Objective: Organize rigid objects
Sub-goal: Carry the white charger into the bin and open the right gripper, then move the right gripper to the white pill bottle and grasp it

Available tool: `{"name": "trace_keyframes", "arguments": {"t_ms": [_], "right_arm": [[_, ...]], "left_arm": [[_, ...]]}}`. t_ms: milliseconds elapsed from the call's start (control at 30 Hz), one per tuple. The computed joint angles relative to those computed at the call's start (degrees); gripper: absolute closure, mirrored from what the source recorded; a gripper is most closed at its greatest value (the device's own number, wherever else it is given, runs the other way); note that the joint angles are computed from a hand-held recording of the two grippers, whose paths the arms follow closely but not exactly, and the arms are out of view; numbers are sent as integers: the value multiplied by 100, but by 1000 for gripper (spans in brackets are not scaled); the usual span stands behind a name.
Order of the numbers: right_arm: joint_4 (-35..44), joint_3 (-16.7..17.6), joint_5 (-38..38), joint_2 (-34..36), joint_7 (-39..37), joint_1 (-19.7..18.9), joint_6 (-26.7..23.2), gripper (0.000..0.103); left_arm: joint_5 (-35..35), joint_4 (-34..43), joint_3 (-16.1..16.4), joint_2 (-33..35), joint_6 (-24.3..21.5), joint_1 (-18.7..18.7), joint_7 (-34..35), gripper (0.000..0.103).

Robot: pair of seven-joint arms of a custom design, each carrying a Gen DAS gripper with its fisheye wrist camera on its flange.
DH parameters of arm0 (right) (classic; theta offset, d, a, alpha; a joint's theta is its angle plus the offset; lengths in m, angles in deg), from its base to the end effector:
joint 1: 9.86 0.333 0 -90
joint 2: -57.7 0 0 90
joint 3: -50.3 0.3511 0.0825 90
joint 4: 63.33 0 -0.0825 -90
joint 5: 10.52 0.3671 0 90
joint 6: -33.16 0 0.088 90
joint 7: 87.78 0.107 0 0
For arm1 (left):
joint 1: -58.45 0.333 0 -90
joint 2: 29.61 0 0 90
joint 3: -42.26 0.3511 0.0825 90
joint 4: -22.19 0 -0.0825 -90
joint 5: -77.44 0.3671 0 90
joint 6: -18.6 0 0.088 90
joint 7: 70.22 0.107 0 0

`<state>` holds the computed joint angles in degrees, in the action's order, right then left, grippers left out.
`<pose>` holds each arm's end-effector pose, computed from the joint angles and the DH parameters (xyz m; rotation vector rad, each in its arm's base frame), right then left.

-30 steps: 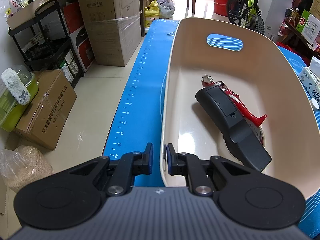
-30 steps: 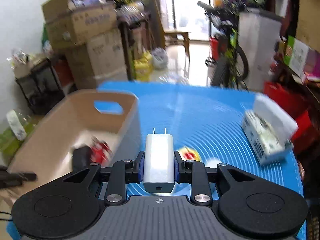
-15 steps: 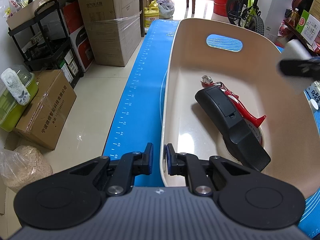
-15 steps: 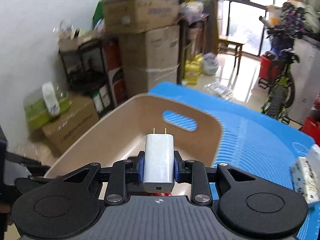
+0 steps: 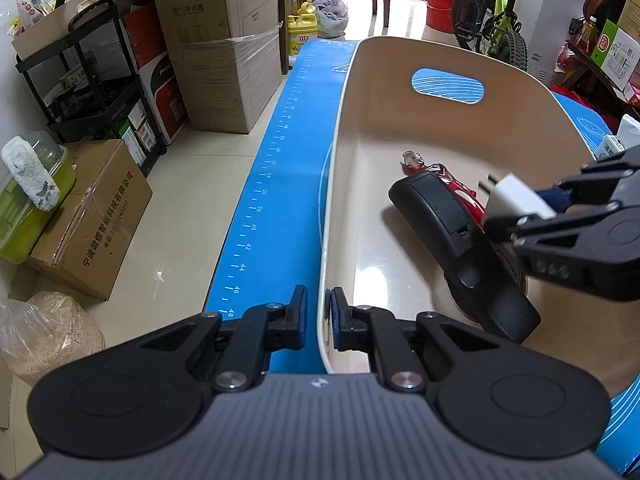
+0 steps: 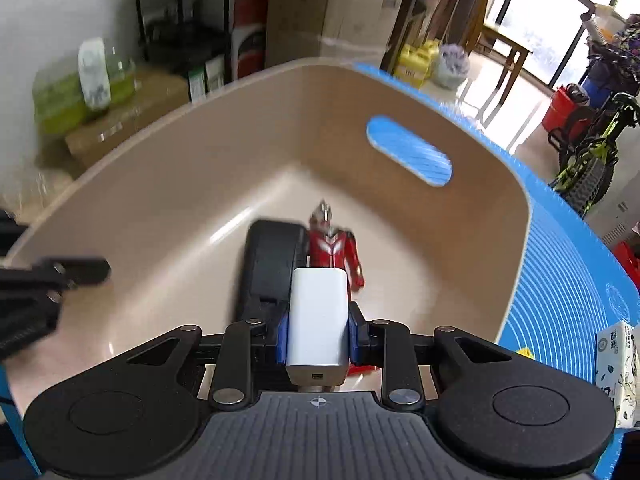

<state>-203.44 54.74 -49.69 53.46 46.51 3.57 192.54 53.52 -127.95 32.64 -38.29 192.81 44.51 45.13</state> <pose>0.4551 0.1767 0.4129 -2.0977 1.8307 -0.6429 0.4233 -0.1518 0.4101 -1.4543 2.3326 -0.6891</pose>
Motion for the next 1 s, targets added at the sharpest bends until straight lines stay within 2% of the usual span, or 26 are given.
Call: {"name": "trace_keyframes", "arguments": {"t_ms": [267,333,367,567,767,900,1000], "right_arm": [[193,-51,586,166,-466,71,-406,67],[198,-60,632,167,-491,68,-417,64],[162,-64,540,130,-422,53,-387,59],[-178,45,-769,-295,616,-141,109,37],[-768,218,-1891,-1200,2129,-765,615,32],[-1184,385,-2459,-1915,2926,-1339,499,27],[-1440,167,-2163,-2190,2657,-1403,174,23]], "left_arm": [[-203,1,41,-7,-12,-98,188,95],[-245,9,54,-4,-21,-111,211,95],[-269,10,59,-8,-29,-118,225,95],[-327,22,66,-11,-43,-111,295,96],[-346,28,54,-7,-50,-99,310,96],[-308,28,29,-5,-52,-68,274,96],[-110,9,-52,-7,-25,21,116,96]]}}
